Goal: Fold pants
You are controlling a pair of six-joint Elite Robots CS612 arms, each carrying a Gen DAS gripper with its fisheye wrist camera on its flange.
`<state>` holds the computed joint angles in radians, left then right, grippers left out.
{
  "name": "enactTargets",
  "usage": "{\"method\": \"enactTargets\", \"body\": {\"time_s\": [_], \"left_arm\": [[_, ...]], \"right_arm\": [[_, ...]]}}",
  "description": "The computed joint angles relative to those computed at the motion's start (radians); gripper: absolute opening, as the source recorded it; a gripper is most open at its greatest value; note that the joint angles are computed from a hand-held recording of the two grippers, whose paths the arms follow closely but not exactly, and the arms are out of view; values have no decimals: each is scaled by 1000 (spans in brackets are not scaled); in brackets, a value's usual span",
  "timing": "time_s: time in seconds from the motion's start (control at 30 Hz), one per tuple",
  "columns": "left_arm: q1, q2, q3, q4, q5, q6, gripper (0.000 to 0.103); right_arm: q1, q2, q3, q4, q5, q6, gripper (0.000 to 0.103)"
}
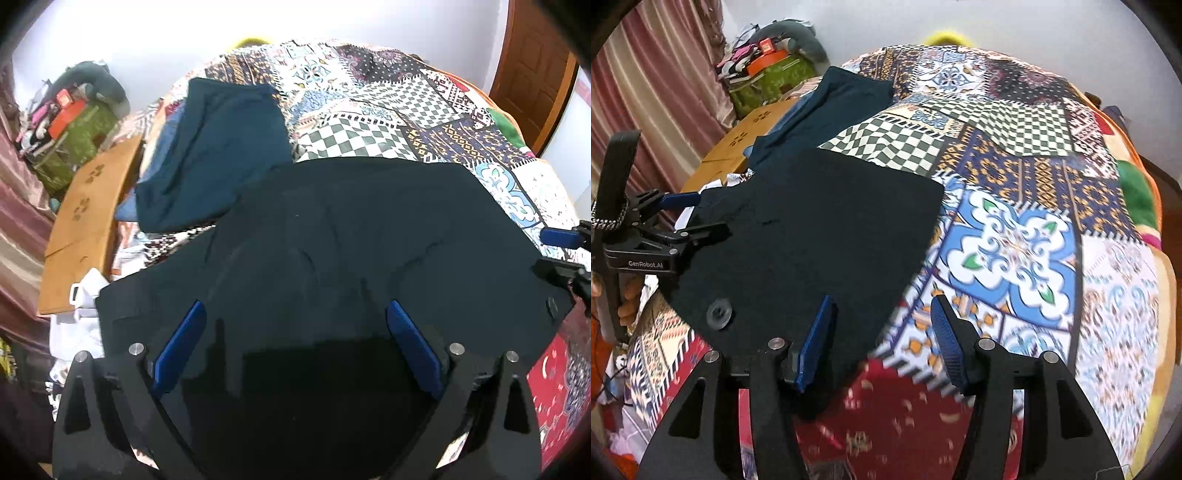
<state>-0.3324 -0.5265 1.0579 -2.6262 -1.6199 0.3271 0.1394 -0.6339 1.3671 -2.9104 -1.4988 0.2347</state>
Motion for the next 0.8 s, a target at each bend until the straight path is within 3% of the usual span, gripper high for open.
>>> {"method": "enactTargets", "body": {"time_s": [0.27, 0.5, 0.6, 0.67, 0.8], "left_arm": [[18, -42, 79, -129, 10, -31, 99], [64, -67, 108, -225, -27, -170, 99], [91, -70, 105, -230, -63, -241, 99], [111, -69, 100, -224, -79, -284, 99], [154, -54, 71, -141, -122, -379, 99]], "right_arm": [[18, -22, 17, -4, -80, 1, 52], [34, -33, 2, -83, -108, 1, 52], [45, -26, -24, -107, -112, -14, 53], [54, -15, -51, -115, -116, -24, 60], [69, 17, -113, -105, -102, -44, 61]]}}
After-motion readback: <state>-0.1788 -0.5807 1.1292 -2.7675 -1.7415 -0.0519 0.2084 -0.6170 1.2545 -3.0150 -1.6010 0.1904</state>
